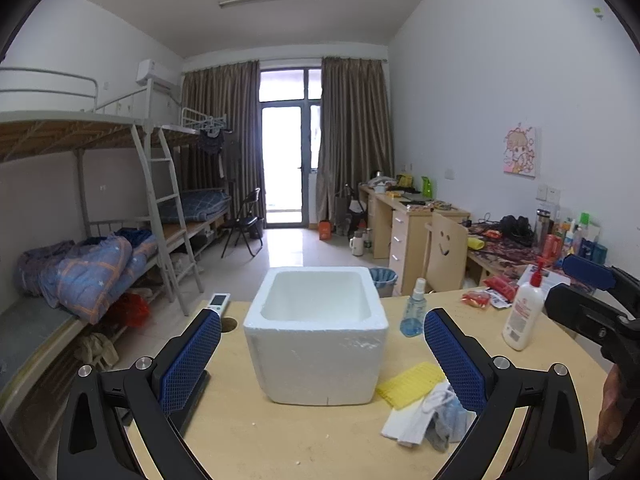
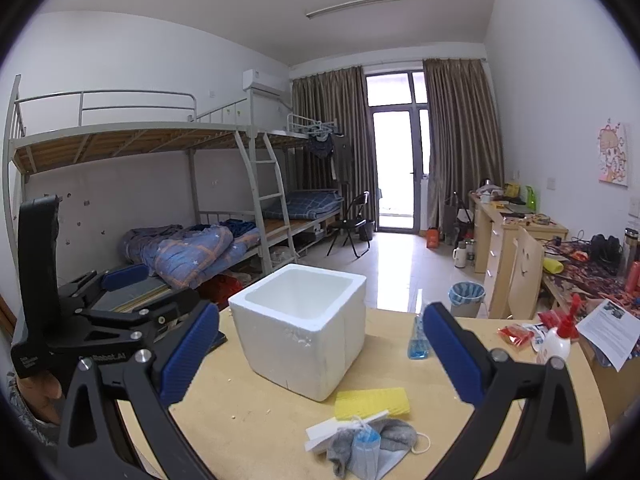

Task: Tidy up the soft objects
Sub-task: 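Move both grippers back from the foam box toward the remaining items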

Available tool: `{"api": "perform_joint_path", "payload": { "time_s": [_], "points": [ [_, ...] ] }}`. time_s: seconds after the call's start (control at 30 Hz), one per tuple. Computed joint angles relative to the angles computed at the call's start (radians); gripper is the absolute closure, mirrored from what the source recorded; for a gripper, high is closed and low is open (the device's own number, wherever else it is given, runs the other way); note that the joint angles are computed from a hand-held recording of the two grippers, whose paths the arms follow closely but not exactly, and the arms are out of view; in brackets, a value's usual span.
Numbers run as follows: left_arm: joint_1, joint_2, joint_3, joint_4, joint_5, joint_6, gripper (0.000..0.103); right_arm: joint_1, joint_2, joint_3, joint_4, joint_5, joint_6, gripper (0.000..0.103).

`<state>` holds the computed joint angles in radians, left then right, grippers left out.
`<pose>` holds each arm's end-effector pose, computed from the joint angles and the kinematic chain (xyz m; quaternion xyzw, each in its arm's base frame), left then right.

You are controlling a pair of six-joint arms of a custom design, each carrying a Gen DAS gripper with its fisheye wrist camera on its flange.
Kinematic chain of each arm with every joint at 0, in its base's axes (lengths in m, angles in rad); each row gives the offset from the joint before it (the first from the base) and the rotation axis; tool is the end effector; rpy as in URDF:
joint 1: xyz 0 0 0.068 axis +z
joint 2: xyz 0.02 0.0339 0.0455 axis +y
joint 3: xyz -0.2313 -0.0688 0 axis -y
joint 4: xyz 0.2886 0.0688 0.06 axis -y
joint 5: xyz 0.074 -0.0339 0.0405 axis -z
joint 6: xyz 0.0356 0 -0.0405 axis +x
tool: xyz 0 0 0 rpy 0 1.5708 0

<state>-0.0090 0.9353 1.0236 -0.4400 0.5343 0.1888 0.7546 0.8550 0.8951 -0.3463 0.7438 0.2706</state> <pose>0.2629 -0.0205 0.3488 0.2285 0.7720 -0.1660 0.5694 0.1984 0.1535 0.3294 0.0284 0.7811 0.0146 0.6236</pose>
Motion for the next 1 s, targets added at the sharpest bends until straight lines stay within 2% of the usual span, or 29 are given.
{"api": "perform_joint_path", "payload": {
  "time_s": [0.33,0.63,0.77,1.0],
  "points": [
    [0.131,-0.149,-0.123,0.032,0.198,0.018,0.001,0.214,-0.069,-0.085,-0.040,0.304,0.126,0.000],
    [0.190,-0.258,-0.225,0.037,0.298,0.029,0.001,0.320,-0.062,-0.111,-0.111,0.431,0.232,0.000],
    [0.214,-0.284,-0.276,0.048,0.345,0.019,0.001,0.352,-0.061,-0.149,-0.096,0.477,0.250,0.000],
    [0.195,-0.345,-0.397,0.131,0.341,-0.012,0.001,0.361,-0.080,-0.223,-0.113,0.505,0.334,0.000]
  ]
}}
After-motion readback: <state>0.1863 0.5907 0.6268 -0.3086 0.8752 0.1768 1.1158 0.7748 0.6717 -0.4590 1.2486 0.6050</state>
